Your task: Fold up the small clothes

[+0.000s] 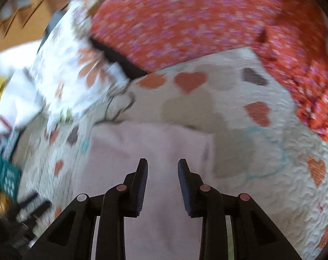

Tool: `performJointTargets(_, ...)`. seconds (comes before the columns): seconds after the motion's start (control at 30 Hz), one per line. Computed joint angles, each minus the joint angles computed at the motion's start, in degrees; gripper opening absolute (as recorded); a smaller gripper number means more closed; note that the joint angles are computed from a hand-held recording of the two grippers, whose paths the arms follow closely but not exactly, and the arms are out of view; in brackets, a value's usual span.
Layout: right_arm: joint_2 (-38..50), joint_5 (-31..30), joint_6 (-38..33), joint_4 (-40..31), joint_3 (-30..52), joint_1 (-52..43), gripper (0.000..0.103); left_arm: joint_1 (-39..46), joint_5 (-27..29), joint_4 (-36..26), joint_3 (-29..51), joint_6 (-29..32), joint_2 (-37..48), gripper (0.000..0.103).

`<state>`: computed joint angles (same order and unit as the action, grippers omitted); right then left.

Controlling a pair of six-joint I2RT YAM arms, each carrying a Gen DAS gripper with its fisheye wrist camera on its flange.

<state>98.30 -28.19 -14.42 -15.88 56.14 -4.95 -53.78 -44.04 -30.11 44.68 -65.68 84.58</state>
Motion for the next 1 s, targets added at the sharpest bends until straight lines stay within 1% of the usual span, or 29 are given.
performJointTargets(0.03,0.13,0.43,-0.38,0.21,-0.37,0.79,0.032,-1.32,-2.74,-1.74,-0.13,-1.64,-0.99,0.084)
performJointTargets(0.07,-0.73,0.96,-0.87,0.55,-1.91,2.02,0.032,-3.00,-5.67,-4.16,-0.02,-4.07,-1.69,0.089)
performJointTargets(0.1,-1.46,1.35,-0.79,1.19,-3.08,3.12,0.032,-5.00,-9.21,-7.43,0.20,-7.30,-2.33,0.097)
performJointTargets(0.13,-2.02,1.68,-0.71,2.18,-4.22,4.16,0.032,-6.40,-11.87,-10.09,0.67,-9.66,-2.51,0.101)
performJointTargets(0.17,-2.70,2.12,-0.55,3.38,-5.49,5.43,0.032,-8.24,-14.63,-14.32,1.47,-13.32,-2.55,0.103)
performJointTargets(0.2,-3.14,2.62,-0.11,4.74,-6.47,6.90,0.032,-9.48,-16.06,-17.42,2.12,-16.06,-2.44,0.103)
performJointTargets(0.23,-3.85,3.46,0.58,6.47,-7.47,8.95,0.032,-10.48,-16.94,-19.24,2.26,-17.13,-3.13,0.103)
performJointTargets(0.3,-5.58,5.15,1.50,9.20,-9.15,11.51,0.032,-11.43,-16.74,-19.69,1.85,-16.25,-4.91,0.103)
performJointTargets(0.4,-5.57,7.23,4.45,11.88,-9.33,15.19,0.031,-11.65,-15.32,-20.96,1.41,-18.08,-5.24,0.103)
performJointTargets(0.53,0.14,12.32,3.47,8.79,-6.06,20.57,0.033,-11.52,-12.90,-22.14,-0.11,-20.74,-6.36,0.103)
performJointTargets(0.57,0.47,13.41,3.46,9.88,-7.11,21.13,0.033,-11.69,-12.93,-23.04,-0.25,-21.92,-6.28,0.103)
performJointTargets(0.6,-0.63,13.92,3.43,11.83,-9.09,21.10,0.033,-12.07,-13.11,-25.08,0.05,-24.11,-5.82,0.103)
performJointTargets(0.63,-2.04,14.76,3.23,12.04,-10.46,21.12,0.033,-12.52,-13.47,-26.98,0.28,-26.24,-5.42,0.103)
performJointTargets(0.67,-3.24,14.97,2.74,10.65,-10.97,20.81,0.034,-12.48,-13.45,-27.35,0.20,-26.53,-5.64,0.103)
performJointTargets(0.73,-6.29,12.56,1.42,7.86,-12.93,18.41,0.035,-12.08,-12.86,-26.92,-0.26,-26.13,-6.40,0.103)
performJointTargets(0.8,-7.91,11.04,-0.03,5.15,-14.04,15.93,0.037,-11.74,-12.31,-26.95,-0.35,-26.47,-6.52,0.103)
performJointTargets(0.87,-9.13,8.08,-2.10,1.95,-14.95,12.52,0.039,-11.55,-11.76,-26.81,-0.21,-26.65,-6.32,0.103)
performJointTargets(0.93,-9.70,5.93,-4.73,-1.43,-15.74,9.85,0.042,-11.50,-11.06,-27.29,0.68,-26.90,-5.00,0.103)
performJointTargets(1.0,-11.20,5.08,-7.20,-2.63,-17.85,8.10,0.044,-11.72,-10.58,-28.40,1.94,-27.63,-2.77,0.103)
